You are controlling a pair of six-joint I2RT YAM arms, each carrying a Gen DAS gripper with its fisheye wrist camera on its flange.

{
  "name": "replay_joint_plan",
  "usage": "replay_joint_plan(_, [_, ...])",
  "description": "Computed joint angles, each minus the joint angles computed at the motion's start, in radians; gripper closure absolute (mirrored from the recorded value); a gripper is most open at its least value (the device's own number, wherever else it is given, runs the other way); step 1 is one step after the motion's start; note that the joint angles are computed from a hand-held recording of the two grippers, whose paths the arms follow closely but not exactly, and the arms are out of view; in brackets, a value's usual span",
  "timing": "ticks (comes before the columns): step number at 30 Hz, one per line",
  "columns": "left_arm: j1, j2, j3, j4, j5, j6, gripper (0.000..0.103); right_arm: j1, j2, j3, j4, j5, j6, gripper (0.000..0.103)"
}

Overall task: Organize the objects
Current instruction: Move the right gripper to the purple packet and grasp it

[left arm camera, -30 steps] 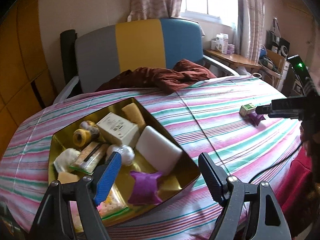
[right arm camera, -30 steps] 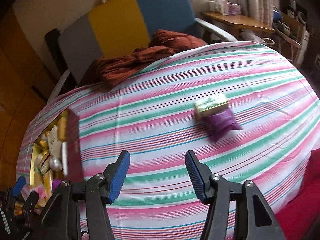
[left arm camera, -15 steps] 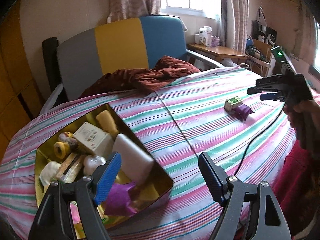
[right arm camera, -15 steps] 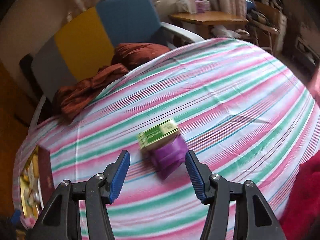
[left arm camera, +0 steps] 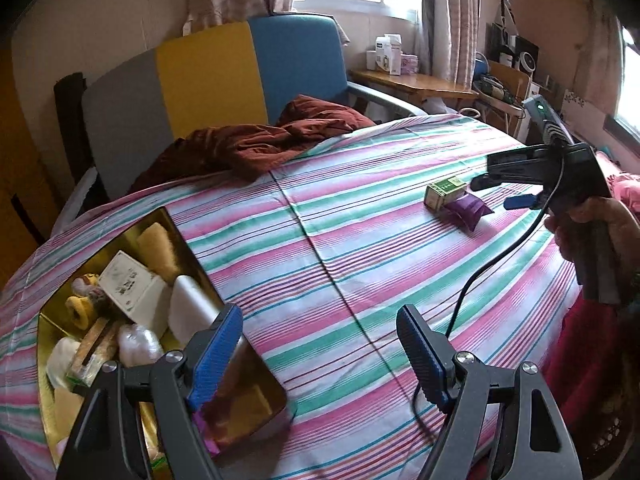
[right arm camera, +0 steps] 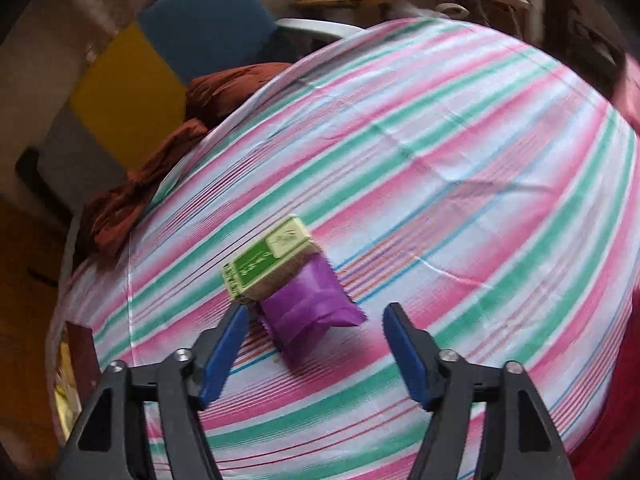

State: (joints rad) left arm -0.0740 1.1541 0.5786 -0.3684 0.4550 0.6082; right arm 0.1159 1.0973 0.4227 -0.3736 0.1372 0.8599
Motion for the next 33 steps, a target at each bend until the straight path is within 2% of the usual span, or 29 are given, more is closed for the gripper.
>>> replay_joint_plan(2, [-0.01, 0.004, 0.002, 0.002, 0.0, -0.009, 0.023, 0.045, 0.089, 0.044, -0.005, 0.038, -0.021, 0.027])
replay_joint_plan(5, [-0.022, 0.007, 0.005, 0.0, 0.004, -0.014, 0.023, 0.038, 0.184, 0.073, 0.023, 0.005, -0.043, 0.027])
replay_joint_plan(15, [-0.022, 0.009, 0.013, -0.016, 0.01, -0.006, 0.023, 0.012, 0.301, 0.128, 0.062, 0.021, -0.084, 0.027])
replay_joint_plan(17, [-0.025, 0.009, 0.013, -0.015, 0.008, -0.01, 0.023, 0.025, 0.299, 0.128, 0.049, 0.033, -0.098, 0.029])
replay_joint_plan(19, [-0.03, 0.01, 0.015, -0.016, 0.004, -0.013, 0.023, 0.039, 0.302, 0.134, 0.027, 0.055, -0.098, 0.039])
replay_joint_plan(21, [-0.035, 0.013, 0.016, -0.015, 0.001, -0.015, 0.023, 0.037, 0.295, 0.133, 0.022, 0.056, -0.101, 0.042])
replay_joint_plan(29, [-0.081, 0.048, 0.027, 0.001, -0.028, -0.037, 0.023, 0.012, 0.253, 0.122, -0.043, 0.071, -0.082, 0.046])
replay_joint_plan(33, [-0.152, 0.089, 0.057, 0.014, -0.061, -0.079, 0.023, -0.043, 0.179, 0.087, -0.083, 0.074, -0.044, 0.046])
